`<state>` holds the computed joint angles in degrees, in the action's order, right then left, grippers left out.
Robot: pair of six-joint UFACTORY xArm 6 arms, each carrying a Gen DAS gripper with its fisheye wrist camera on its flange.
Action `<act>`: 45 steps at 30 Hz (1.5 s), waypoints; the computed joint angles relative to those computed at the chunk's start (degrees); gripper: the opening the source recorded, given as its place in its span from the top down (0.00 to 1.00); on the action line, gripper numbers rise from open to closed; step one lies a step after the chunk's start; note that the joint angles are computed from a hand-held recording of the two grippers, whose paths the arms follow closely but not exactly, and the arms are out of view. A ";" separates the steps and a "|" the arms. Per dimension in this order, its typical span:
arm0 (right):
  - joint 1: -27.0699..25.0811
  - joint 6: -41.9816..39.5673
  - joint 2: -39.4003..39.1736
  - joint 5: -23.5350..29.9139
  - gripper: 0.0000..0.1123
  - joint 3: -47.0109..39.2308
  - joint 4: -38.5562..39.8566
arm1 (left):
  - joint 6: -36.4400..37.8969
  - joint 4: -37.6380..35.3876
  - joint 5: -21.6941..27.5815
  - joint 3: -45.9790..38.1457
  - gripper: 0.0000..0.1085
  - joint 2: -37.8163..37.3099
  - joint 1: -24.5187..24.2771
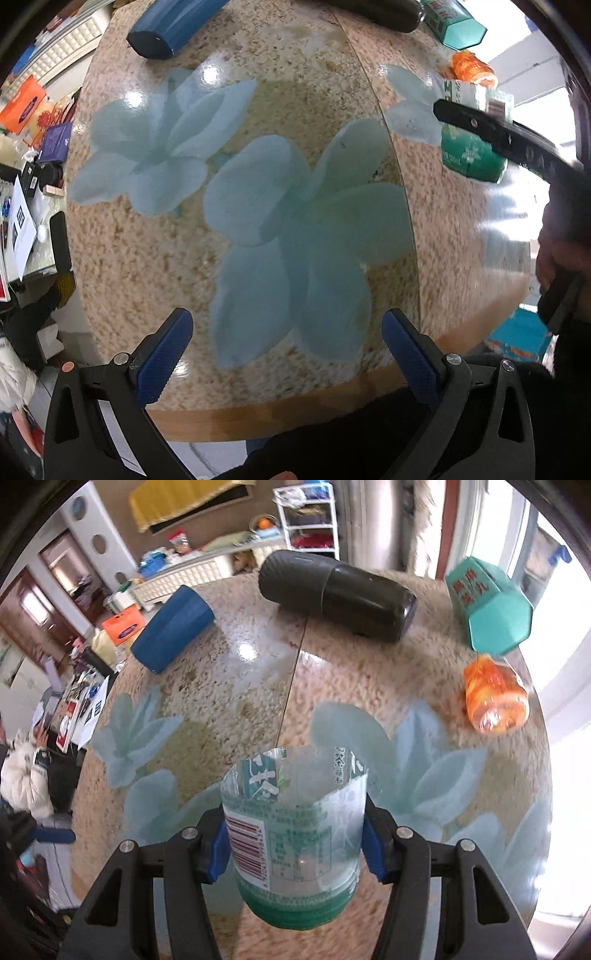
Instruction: Flip cup upright
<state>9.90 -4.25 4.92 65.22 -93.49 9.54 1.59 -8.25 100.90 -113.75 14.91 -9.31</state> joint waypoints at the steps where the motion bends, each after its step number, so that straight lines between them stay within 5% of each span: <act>1: -0.09 -1.96 -1.13 -2.49 0.50 2.49 0.37 | -1.07 0.21 -0.73 0.58 0.05 0.00 -0.48; 8: -1.10 -14.32 -7.59 -15.84 0.50 16.05 6.33 | -6.83 -0.96 -7.40 8.32 0.05 -3.13 -3.07; 18: -2.33 -21.70 -11.13 -18.96 0.48 21.56 12.51 | -10.44 -1.47 -9.93 16.88 0.05 -7.68 -6.86; 26: -2.15 -17.86 -11.86 -15.56 0.39 21.67 10.22 | -11.92 -1.43 -11.86 20.10 0.05 -9.78 -8.82; 28: -2.29 -17.13 -11.78 -14.92 0.21 21.06 10.41 | -11.64 -1.52 -11.84 21.43 0.05 -11.12 -8.58; 31: -2.46 -15.71 -12.40 -15.31 0.11 20.92 10.08 | -11.75 -0.06 -11.11 21.63 0.05 -12.81 -8.33; 45: -5.83 -10.20 -11.16 -5.78 0.11 8.36 13.28 | -10.54 3.72 -15.33 16.55 0.05 -14.79 -9.33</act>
